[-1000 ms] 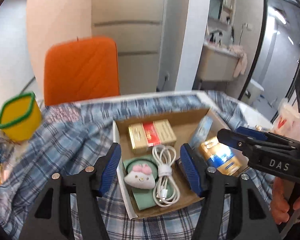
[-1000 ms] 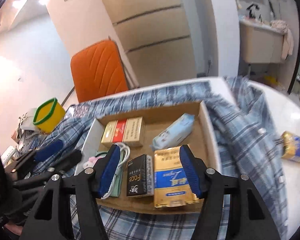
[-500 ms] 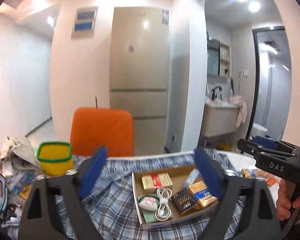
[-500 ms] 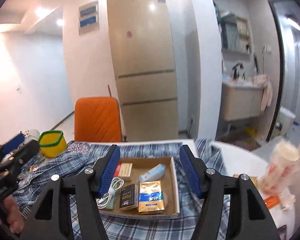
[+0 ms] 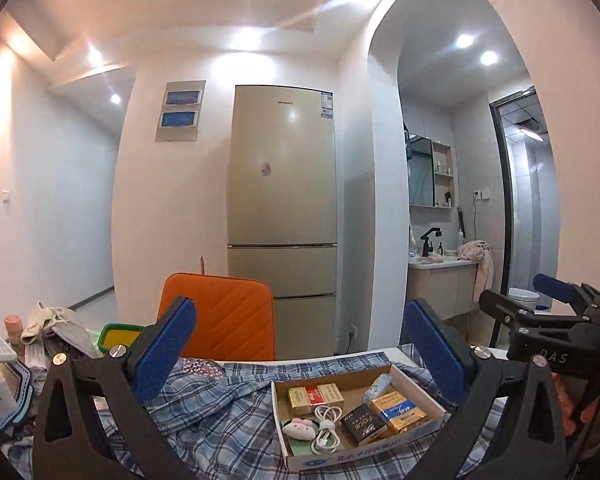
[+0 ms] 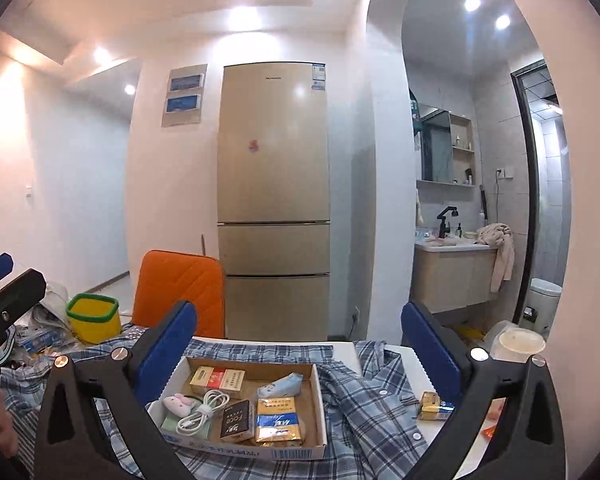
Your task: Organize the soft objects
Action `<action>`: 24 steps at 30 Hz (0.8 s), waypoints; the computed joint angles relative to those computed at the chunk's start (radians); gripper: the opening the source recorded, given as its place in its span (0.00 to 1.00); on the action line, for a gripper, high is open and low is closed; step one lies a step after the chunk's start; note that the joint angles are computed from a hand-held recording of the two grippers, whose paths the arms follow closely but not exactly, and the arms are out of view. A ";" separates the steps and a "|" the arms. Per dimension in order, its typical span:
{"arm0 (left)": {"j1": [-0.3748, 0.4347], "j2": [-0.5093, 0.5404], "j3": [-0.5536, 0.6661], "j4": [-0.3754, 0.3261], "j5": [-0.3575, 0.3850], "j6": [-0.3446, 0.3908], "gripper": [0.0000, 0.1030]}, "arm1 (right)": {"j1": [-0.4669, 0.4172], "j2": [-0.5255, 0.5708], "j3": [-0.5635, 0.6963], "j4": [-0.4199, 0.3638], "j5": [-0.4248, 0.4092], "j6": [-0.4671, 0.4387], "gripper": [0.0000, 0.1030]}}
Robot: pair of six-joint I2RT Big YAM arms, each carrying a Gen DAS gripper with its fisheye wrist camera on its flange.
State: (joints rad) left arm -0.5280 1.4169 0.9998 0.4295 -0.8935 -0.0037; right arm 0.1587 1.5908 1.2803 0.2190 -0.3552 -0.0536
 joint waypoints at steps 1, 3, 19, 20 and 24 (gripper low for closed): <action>0.000 0.006 -0.009 0.016 -0.001 0.002 1.00 | 0.000 0.002 -0.010 0.009 -0.009 -0.005 1.00; -0.003 0.014 -0.026 0.038 0.001 0.004 1.00 | 0.002 0.012 -0.017 0.007 -0.024 -0.028 1.00; -0.005 0.129 -0.071 0.185 -0.028 0.069 1.00 | 0.002 0.076 -0.156 0.293 -0.006 0.008 1.00; -0.002 0.128 -0.067 0.168 -0.029 0.055 1.00 | 0.000 0.075 -0.157 0.295 -0.008 0.008 1.00; 0.000 0.120 -0.077 0.160 -0.043 0.017 1.00 | -0.001 0.080 -0.155 0.294 -0.016 0.002 1.00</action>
